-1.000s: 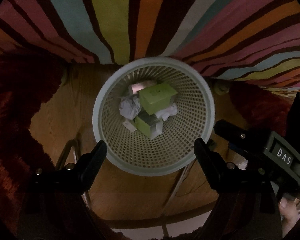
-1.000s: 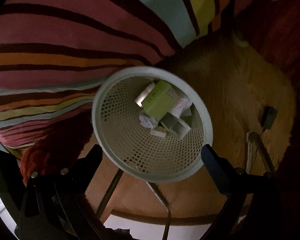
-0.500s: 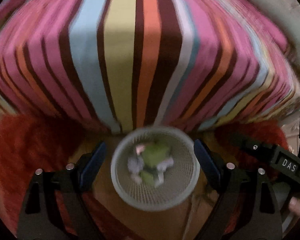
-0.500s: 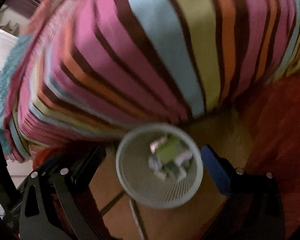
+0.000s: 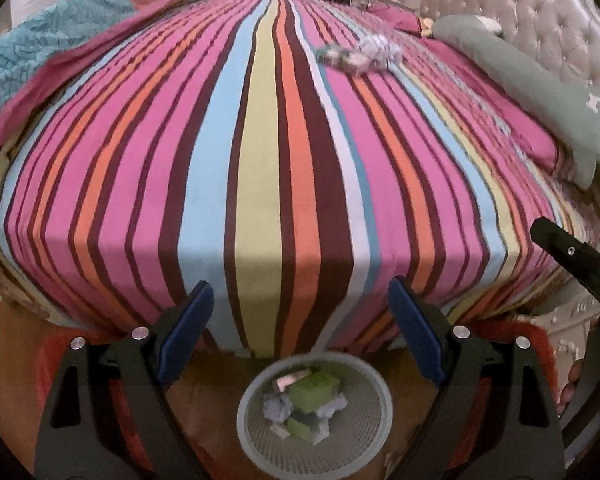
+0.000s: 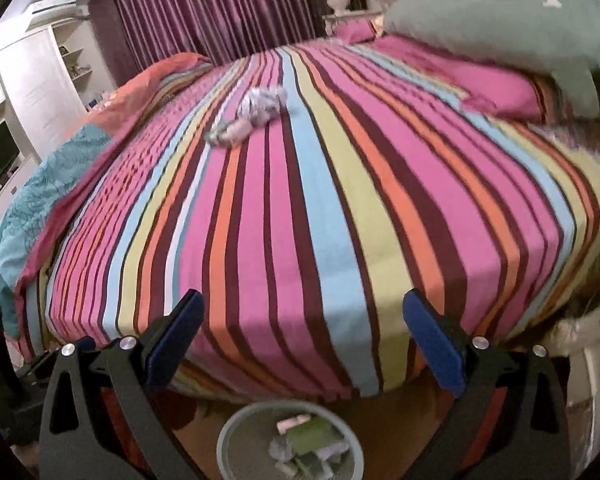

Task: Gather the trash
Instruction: 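Move both tools back toward the last tissue pack and paper ball, then grasp the green-and-white tissue pack with the left tool while the right tool grasps the crumpled paper ball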

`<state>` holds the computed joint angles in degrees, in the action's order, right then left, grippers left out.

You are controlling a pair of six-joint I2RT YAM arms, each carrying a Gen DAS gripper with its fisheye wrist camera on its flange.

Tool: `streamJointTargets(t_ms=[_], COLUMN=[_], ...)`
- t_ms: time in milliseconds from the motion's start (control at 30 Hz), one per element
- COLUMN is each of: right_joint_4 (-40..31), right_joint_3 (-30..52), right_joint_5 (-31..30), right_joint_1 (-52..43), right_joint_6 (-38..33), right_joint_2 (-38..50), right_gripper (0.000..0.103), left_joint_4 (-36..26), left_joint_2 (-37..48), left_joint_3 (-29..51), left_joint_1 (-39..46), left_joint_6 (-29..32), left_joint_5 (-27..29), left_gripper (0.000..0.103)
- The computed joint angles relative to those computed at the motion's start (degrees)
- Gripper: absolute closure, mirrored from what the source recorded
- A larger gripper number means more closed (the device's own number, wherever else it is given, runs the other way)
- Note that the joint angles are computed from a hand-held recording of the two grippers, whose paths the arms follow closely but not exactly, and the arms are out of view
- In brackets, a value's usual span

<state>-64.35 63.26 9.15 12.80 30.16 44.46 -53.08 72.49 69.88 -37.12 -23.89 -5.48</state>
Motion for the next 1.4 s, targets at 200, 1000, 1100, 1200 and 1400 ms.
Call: streamJointTargets(t_ms=[200, 1000, 1100, 1200, 1400], right_joint_4=[3.3, 13.47, 14.24, 14.76, 15.02], right_joint_3=[3.68, 17.77, 19.5, 21.95, 27.0], right_joint_5=[-7.85, -17.9, -20.55, -21.75, -24.28], right_joint_1=[-10.96, -16.31, -17.59, -18.09, -18.96], right_joint_6=[-5.38, -12.73, -12.37, -12.46, -12.3], right_joint_2=[4.39, 27.66, 30.24, 33.44, 39.98], right_gripper=[0.008, 0.008, 0.008, 0.008, 0.008], left_joint_4=[1.72, 4.28, 4.61, 4.43, 0.92], left_joint_2=[5.13, 29.61, 32.59, 36.25, 44.89], left_joint_3=[7.0, 32.31, 35.75, 40.01, 50.87], left_joint_1=[2.38, 6.97, 7.46, 8.18, 9.08], left_joint_6=[3.12, 14.23, 15.22, 15.7, 17.85], left_joint_5=[0.69, 6.51, 7.35, 8.8, 10.93], left_gripper=[0.017, 0.017, 0.017, 0.017, 0.017])
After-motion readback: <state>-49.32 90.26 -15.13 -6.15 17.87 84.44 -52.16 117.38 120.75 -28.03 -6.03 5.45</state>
